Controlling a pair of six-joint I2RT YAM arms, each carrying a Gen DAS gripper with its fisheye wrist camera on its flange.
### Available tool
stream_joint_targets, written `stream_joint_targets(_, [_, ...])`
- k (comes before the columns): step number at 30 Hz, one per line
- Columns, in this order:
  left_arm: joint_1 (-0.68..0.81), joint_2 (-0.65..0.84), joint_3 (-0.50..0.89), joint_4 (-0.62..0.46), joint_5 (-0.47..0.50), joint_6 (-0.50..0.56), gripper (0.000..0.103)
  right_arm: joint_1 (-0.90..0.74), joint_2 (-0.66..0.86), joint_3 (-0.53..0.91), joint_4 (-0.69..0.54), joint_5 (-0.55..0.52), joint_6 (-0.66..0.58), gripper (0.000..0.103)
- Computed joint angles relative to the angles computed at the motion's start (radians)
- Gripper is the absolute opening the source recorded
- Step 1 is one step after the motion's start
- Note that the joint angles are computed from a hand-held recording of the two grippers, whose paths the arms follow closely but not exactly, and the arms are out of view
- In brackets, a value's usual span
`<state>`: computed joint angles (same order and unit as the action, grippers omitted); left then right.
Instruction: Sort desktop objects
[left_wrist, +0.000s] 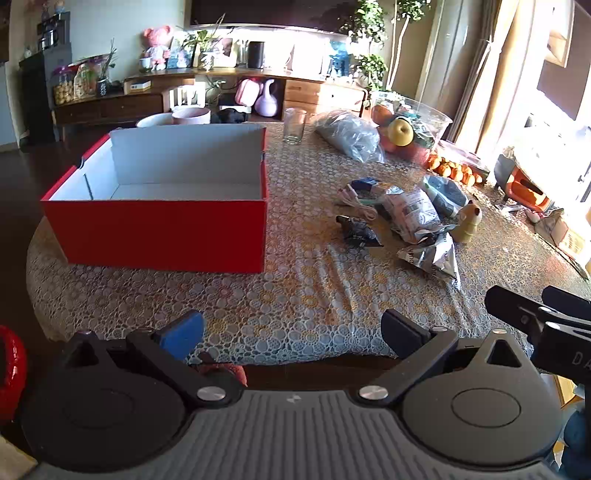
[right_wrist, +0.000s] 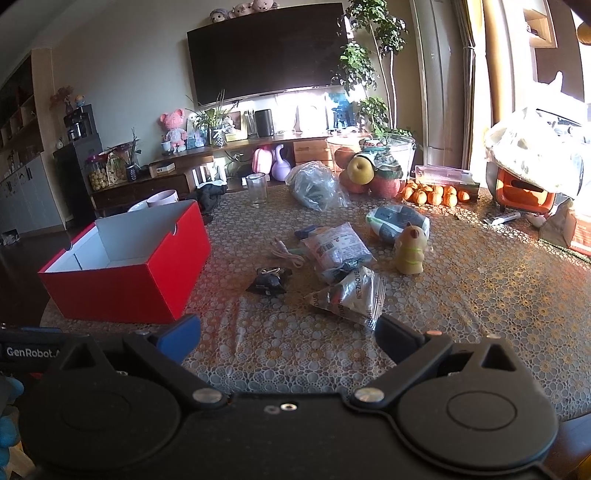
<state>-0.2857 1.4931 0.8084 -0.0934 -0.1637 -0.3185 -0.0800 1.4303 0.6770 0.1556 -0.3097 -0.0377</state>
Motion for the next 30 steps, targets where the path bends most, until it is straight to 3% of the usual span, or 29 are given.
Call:
stream_joint_targets(12, [-0.006,0.129,0.107,0.087,0.016,0.072,0.103,-0.032,0.133,0.079,0.074,0.010,-0.039,0.100])
stream_joint_targets(22, [-0.047,0.335,0.307,0.138,0.037,0.139,0.103,-0.067,0.349,0.245,0.079,0.022,-0.090,0.095])
stream_joint_targets(30, [-0.027,0.531,0.519,0.100,0.058,0.133,0.103,-0.062,0.504,0.372,0.075,0.029,-0.132,0.095])
